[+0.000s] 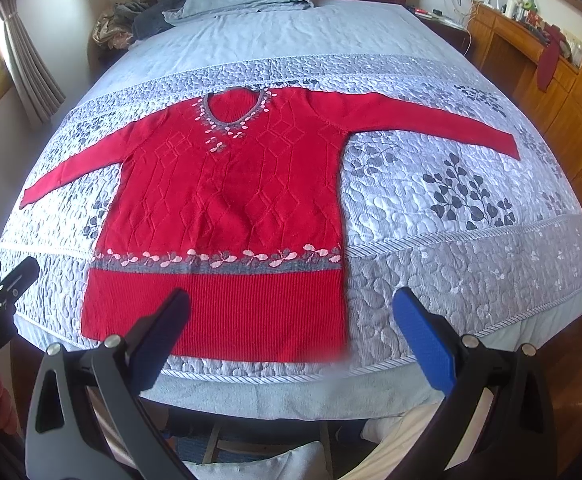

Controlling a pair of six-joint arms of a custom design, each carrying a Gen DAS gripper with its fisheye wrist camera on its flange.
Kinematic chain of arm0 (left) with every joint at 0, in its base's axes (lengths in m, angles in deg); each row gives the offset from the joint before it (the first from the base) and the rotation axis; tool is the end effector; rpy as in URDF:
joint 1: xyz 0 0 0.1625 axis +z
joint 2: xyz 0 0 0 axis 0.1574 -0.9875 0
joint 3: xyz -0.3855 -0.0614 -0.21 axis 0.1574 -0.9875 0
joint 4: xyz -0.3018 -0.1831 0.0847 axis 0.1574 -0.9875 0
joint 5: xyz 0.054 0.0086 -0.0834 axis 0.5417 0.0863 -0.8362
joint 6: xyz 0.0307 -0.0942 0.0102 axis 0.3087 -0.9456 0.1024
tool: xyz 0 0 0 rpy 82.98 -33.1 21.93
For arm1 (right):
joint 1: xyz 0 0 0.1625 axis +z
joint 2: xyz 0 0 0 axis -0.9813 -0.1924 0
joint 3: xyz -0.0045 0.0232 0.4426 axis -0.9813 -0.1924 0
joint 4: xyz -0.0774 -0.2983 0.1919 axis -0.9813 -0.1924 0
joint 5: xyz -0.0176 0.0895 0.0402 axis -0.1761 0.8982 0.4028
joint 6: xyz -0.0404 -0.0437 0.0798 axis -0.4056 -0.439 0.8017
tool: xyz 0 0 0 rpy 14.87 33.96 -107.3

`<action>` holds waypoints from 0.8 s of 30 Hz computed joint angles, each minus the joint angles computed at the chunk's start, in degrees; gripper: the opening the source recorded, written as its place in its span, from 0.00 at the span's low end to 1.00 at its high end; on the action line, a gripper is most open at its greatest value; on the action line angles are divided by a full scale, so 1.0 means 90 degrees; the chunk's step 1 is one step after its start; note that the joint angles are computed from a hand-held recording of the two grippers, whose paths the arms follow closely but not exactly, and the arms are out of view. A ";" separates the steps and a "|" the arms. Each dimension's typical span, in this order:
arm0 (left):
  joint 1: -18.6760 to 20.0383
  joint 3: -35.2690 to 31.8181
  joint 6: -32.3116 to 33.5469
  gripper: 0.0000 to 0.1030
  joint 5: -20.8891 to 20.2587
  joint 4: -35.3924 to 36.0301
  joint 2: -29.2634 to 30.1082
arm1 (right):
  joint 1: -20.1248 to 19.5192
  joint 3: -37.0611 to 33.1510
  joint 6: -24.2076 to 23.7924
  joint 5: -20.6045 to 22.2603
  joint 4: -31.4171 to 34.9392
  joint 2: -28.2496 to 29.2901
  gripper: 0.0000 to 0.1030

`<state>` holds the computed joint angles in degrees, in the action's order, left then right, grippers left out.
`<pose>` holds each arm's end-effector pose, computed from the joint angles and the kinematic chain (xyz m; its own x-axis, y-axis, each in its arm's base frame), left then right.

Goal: Fold small clothes

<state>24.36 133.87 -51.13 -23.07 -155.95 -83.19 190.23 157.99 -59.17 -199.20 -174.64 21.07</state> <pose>-0.3861 -0.5136 0.2425 -0.6723 -0.0206 -0.7400 0.4321 0.8007 -0.4149 0.2655 -0.5170 0.3500 -0.7347 0.0487 0.6766 -0.2917 0.8778 -0.3799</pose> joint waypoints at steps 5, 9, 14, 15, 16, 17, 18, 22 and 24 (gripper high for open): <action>-0.0003 -0.0026 0.0018 0.96 0.0016 0.0006 0.0027 | 0.0005 0.0023 0.0015 0.0014 -0.0019 -0.0017 0.97; 0.0001 -0.0048 0.0044 0.96 0.0009 0.0024 0.0034 | 0.0003 0.0023 0.0001 0.0009 -0.0040 -0.0012 0.97; 0.0005 -0.0054 0.0053 0.96 0.0008 0.0022 0.0040 | 0.0002 0.0005 0.0014 0.0020 -0.0008 -0.0010 0.97; 0.0004 -0.0058 0.0045 0.96 0.0011 0.0035 0.0041 | 0.0004 0.0003 0.0012 0.0019 -0.0009 -0.0009 0.97; 0.0004 -0.0058 0.0045 0.96 0.0011 0.0036 0.0039 | 0.0006 0.0003 0.0009 0.0018 -0.0013 -0.0008 0.97; 0.0005 -0.0056 0.0050 0.96 0.0012 0.0025 0.0043 | 0.0008 0.0002 0.0003 0.0017 -0.0018 -0.0006 0.97; 0.0009 -0.0072 0.0047 0.96 0.0014 0.0041 0.0051 | 0.0010 0.0000 0.0001 0.0014 -0.0017 -0.0003 0.97; 0.0011 -0.0080 0.0041 0.96 0.0019 0.0057 0.0057 | -0.0002 -0.0002 -0.0011 0.0011 -0.0038 0.0008 0.97; 0.0017 -0.0080 0.0040 0.96 0.0026 0.0049 0.0064 | -0.0005 -0.0010 -0.0010 0.0019 -0.0031 0.0008 0.97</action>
<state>24.52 133.15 -50.77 -22.84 -155.50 -82.62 190.19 157.90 -59.26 -199.03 -174.92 21.14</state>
